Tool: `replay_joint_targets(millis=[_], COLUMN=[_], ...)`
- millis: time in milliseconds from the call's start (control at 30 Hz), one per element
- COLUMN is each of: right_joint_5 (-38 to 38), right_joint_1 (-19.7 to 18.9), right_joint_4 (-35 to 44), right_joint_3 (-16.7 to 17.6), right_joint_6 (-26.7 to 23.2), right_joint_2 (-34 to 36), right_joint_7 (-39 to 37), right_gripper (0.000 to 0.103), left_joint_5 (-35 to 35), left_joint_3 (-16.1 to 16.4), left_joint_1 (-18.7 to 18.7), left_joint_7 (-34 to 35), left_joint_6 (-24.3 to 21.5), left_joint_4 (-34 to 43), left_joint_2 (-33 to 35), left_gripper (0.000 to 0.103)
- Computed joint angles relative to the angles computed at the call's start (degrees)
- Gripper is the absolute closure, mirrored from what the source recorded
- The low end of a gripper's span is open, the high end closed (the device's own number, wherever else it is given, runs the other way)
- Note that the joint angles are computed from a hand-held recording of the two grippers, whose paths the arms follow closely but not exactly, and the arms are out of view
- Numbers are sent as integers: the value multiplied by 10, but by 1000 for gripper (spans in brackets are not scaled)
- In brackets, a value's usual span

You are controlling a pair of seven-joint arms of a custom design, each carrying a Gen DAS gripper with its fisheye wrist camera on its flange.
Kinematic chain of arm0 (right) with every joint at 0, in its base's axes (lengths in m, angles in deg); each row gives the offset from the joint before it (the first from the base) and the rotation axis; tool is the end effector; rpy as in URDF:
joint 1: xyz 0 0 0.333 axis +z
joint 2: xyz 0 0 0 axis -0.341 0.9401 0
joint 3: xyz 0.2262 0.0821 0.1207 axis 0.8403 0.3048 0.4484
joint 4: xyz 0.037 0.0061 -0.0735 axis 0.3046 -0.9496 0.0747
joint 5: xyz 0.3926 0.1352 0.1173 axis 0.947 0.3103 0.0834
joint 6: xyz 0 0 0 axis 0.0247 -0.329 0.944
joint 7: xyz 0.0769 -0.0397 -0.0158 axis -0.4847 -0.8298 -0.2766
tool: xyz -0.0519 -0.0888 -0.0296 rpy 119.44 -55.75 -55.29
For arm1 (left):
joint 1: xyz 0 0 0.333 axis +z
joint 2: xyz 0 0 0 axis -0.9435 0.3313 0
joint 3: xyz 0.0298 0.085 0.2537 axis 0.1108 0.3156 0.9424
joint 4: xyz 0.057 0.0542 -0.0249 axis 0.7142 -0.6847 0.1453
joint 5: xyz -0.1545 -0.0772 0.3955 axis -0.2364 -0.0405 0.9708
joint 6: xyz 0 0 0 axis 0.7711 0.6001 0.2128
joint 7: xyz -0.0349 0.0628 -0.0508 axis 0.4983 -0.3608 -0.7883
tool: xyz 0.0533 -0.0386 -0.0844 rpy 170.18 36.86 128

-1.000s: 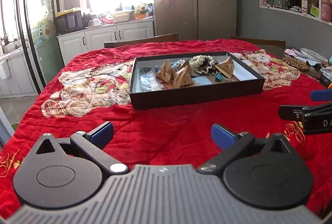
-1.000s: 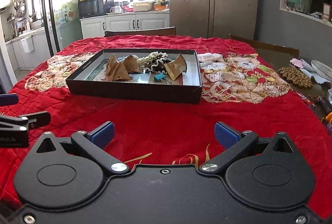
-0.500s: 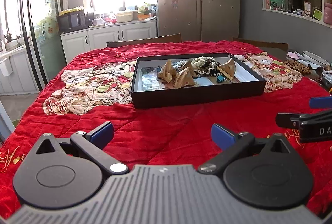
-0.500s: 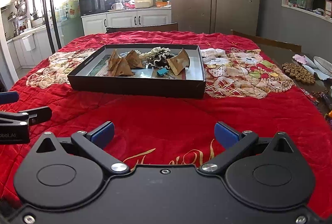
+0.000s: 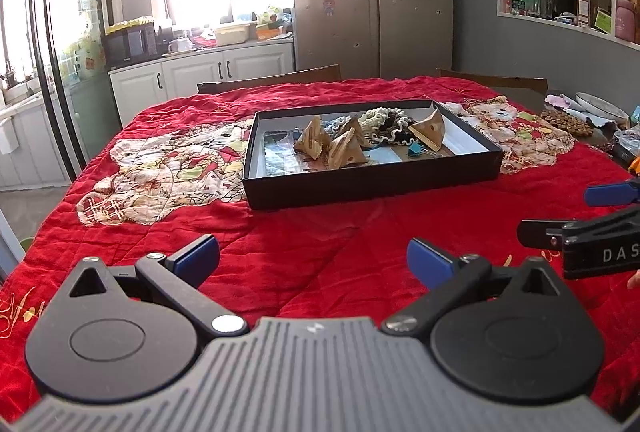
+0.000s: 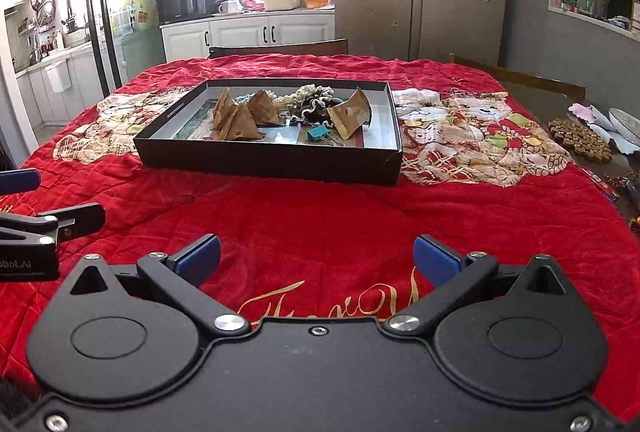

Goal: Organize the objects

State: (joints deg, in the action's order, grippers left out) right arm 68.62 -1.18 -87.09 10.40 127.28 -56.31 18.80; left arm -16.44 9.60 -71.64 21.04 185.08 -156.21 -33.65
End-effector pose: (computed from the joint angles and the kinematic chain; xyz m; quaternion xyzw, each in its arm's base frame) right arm 0.6120 0.2726 0.4855 -0.7470 0.4887 -0.2363 0.3838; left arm 0.5311 -0.2024 0.4765 -0.6542 0.5713 -0.2993 0.3949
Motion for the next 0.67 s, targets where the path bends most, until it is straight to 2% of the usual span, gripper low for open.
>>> replay_joint_targets(millis=[667], right_joint_5=[4], right_joint_1=[0], right_joint_4=[8], right_joint_3=[0], right_joint_6=[-11], right_joint_2=[8], right_joint_7=[-5], right_gripper=[0], left_joint_5=[14], left_joint_3=[-1], left_joint_1=[1], left_joint_7=[6], left_joint_6=[20], left_joint_4=[0], left_joint_2=[4], left_gripper=[0])
